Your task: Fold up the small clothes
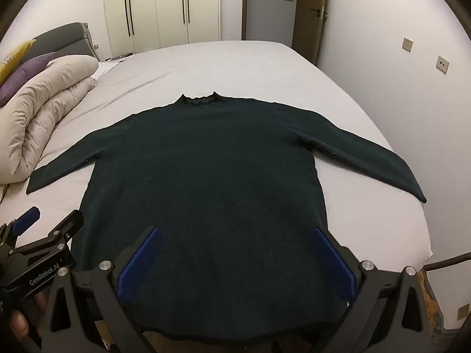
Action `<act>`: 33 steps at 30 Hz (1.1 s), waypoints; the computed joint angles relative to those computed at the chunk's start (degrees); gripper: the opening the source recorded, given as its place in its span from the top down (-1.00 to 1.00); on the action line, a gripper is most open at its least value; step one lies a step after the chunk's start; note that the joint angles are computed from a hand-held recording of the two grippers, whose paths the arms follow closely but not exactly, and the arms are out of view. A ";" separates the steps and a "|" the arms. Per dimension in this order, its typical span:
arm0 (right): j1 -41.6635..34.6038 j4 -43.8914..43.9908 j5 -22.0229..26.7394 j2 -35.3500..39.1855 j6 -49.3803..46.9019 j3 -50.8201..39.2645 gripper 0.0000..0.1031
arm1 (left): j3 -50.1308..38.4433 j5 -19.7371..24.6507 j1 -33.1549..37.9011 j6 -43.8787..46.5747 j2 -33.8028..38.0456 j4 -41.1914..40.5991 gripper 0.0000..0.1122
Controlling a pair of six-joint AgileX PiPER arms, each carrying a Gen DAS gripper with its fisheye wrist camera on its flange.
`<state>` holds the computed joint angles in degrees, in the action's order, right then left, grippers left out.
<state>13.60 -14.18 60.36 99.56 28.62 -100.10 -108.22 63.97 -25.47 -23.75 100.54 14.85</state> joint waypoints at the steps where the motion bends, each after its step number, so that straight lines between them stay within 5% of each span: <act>1: 0.00 -0.07 0.07 -0.03 0.00 -0.03 -1.00 | 0.28 -0.36 -0.03 -0.19 -0.14 0.15 -0.84; 33: 0.82 -0.42 0.67 0.71 -0.66 0.07 -1.00 | 0.80 -0.90 0.67 0.26 -0.04 0.30 -0.84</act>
